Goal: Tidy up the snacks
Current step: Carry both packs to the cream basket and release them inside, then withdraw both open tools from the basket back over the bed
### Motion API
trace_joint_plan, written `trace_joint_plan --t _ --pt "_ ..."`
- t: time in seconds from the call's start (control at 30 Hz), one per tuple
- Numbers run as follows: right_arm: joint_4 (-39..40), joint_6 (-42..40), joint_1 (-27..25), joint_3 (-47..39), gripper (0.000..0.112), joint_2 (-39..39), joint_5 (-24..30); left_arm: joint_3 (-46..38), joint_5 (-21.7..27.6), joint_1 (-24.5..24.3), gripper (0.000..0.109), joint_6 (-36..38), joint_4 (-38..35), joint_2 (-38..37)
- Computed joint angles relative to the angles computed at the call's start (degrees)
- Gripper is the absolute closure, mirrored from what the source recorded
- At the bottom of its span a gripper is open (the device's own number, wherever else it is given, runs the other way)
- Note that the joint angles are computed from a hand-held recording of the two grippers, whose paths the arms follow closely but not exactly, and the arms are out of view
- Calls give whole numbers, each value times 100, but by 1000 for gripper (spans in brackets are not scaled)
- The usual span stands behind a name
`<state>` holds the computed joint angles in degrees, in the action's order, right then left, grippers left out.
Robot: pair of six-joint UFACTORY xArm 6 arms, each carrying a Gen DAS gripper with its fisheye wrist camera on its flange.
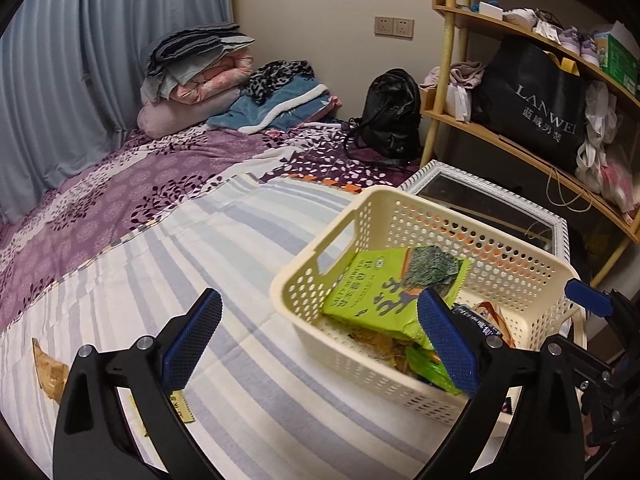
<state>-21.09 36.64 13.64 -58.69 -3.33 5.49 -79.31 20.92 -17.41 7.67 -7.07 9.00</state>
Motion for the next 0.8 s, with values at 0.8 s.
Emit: trace_joint_plan --t 0.8 --pt "1749 -2200 1225 -791 15 626 -49 1213 -271 1313 9 -540 137 -1013"
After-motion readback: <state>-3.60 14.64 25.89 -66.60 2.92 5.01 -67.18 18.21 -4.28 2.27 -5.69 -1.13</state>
